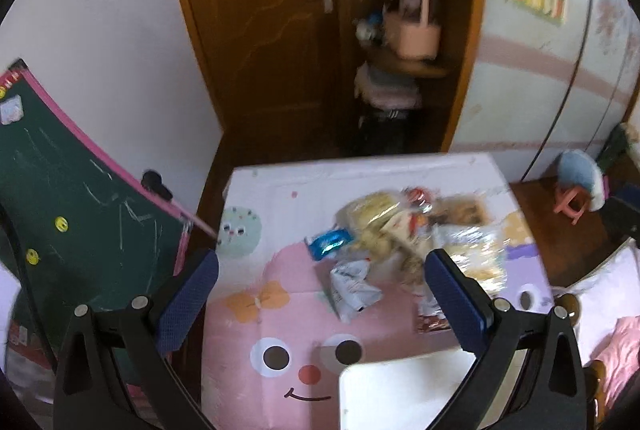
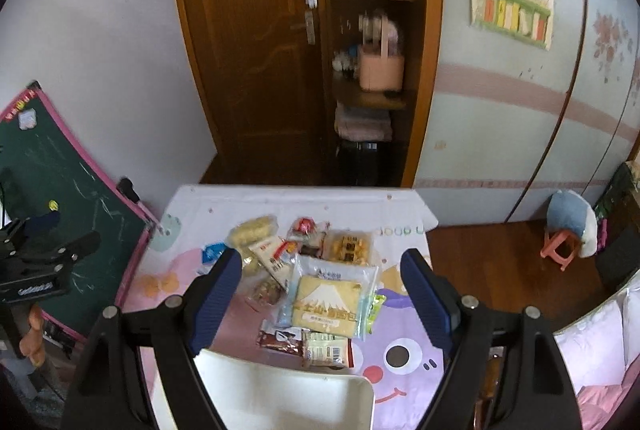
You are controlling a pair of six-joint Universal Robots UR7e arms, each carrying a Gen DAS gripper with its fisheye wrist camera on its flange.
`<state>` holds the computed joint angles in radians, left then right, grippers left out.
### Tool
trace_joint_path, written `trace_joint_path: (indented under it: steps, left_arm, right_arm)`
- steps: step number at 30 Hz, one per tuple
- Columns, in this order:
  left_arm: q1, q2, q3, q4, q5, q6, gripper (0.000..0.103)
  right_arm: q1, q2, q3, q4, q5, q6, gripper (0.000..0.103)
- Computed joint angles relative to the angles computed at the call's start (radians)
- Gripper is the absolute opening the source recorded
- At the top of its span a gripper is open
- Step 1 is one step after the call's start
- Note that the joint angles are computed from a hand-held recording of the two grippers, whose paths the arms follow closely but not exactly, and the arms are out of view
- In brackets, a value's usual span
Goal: Organize snacks
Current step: 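Grasp a white snack packet with the left tool while the right tool grasps a bread bag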
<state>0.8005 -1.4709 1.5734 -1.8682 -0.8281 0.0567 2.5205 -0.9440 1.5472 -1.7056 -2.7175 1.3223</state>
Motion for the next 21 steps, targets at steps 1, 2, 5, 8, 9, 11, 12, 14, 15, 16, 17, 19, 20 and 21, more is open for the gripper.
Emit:
trace_joint_path:
  steps: [1, 2, 5, 8, 9, 11, 12, 14, 15, 16, 17, 19, 20, 21]
  left_arm:
    - [0.023, 0.024, -0.004, 0.000, -0.014, 0.004, 0.103]
    - [0.041, 0.041, -0.002, -0.001, -0.027, 0.007, 0.103]
    - [0.098, 0.096, 0.005, -0.016, -0.042, 0.008, 0.103]
    - [0.152, 0.152, -0.002, -0.007, -0.068, 0.005, 0.103]
    - [0.167, 0.169, -0.003, -0.005, -0.072, 0.000, 0.103]
    - [0.190, 0.202, -0.004, 0.004, -0.070, -0.006, 0.103]
    - [0.202, 0.215, 0.001, 0.000, -0.064, -0.002, 0.103]
    - [0.217, 0.236, 0.012, -0.001, -0.053, 0.000, 0.103]
    - [0.225, 0.246, 0.017, -0.003, -0.052, 0.000, 0.103]
    - [0.233, 0.256, 0.019, 0.000, -0.054, -0.001, 0.103]
    - [0.239, 0.262, 0.022, 0.001, -0.056, -0.003, 0.103]
    - [0.249, 0.273, 0.029, -0.003, -0.063, -0.005, 0.103]
    - [0.254, 0.279, 0.032, -0.007, -0.067, -0.005, 0.103]
    - [0.258, 0.283, 0.035, -0.013, -0.071, -0.004, 0.103]
  right_arm:
    - [-0.028, -0.011, 0.030, -0.054, 0.022, -0.042, 0.082]
    - [-0.047, -0.015, 0.052, -0.089, 0.040, -0.064, 0.082]
    - [-0.129, -0.047, 0.149, -0.233, 0.104, -0.141, 0.082]
    - [-0.212, -0.071, 0.250, -0.379, 0.169, -0.203, 0.082]
    - [-0.242, -0.080, 0.287, -0.442, 0.199, -0.229, 0.082]
    - [-0.298, -0.090, 0.350, -0.576, 0.258, -0.289, 0.082]
    - [-0.323, -0.095, 0.380, -0.641, 0.278, -0.314, 0.082]
    - [-0.363, -0.092, 0.412, -0.723, 0.291, -0.352, 0.082]
    - [-0.386, -0.089, 0.430, -0.772, 0.297, -0.380, 0.082]
    - [-0.400, -0.085, 0.440, -0.810, 0.305, -0.403, 0.082]
    - [-0.413, -0.082, 0.447, -0.842, 0.318, -0.429, 0.082]
    - [-0.444, -0.068, 0.461, -0.916, 0.353, -0.498, 0.082]
    - [-0.454, -0.061, 0.461, -0.927, 0.362, -0.514, 0.082]
    - [-0.466, -0.050, 0.458, -0.931, 0.366, -0.528, 0.082]
